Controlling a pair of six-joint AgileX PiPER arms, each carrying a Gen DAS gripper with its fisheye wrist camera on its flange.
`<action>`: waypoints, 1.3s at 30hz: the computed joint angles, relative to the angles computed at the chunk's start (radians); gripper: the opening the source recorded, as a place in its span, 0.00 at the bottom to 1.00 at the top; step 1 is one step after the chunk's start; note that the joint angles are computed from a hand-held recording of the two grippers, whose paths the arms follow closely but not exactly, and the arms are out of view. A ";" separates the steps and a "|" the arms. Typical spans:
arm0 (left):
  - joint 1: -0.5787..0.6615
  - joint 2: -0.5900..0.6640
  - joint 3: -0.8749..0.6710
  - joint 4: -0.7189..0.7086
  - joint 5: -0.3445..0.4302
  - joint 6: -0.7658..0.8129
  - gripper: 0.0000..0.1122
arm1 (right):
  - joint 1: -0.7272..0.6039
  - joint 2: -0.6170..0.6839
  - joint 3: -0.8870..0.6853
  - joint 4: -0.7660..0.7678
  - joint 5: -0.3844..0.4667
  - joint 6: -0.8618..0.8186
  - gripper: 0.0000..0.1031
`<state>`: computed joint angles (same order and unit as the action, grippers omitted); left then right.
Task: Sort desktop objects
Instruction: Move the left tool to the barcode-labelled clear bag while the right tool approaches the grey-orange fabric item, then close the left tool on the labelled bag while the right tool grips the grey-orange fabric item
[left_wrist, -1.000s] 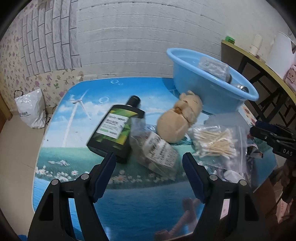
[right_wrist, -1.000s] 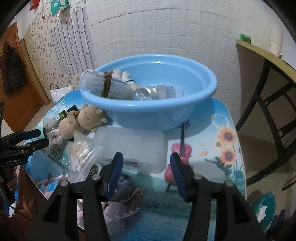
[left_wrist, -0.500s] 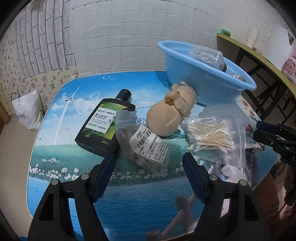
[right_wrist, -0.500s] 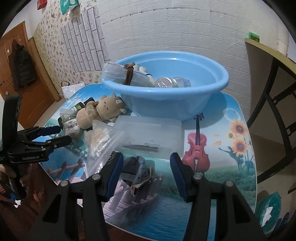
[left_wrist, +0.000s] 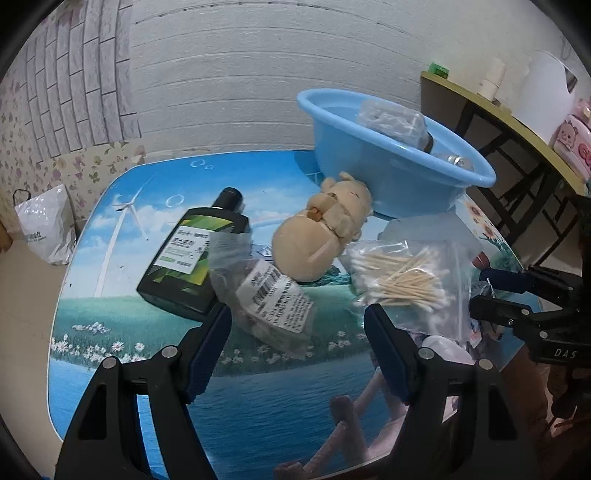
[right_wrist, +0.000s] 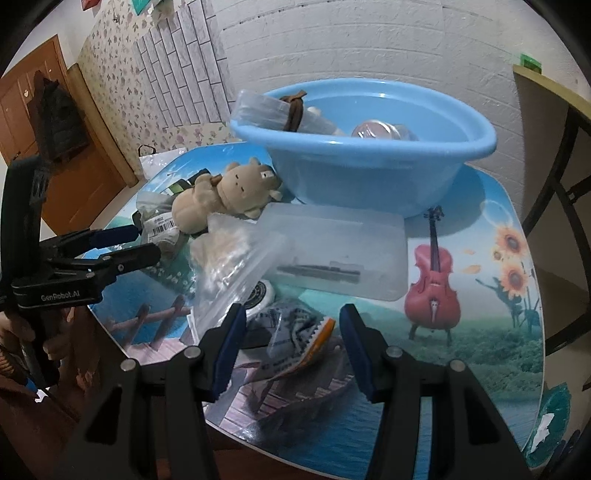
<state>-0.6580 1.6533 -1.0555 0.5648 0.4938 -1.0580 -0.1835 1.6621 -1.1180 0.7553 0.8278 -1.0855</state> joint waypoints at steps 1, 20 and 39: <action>0.004 0.005 -0.004 -0.030 -0.010 0.034 0.66 | -0.003 0.001 -0.001 0.001 0.006 -0.004 0.51; 0.032 -0.001 0.018 -0.082 -0.029 0.071 0.16 | -0.014 0.001 0.000 0.017 0.042 -0.002 0.31; -0.070 -0.062 0.045 -0.033 0.099 -0.004 0.29 | -0.055 0.020 -0.046 -0.032 -0.041 0.060 0.33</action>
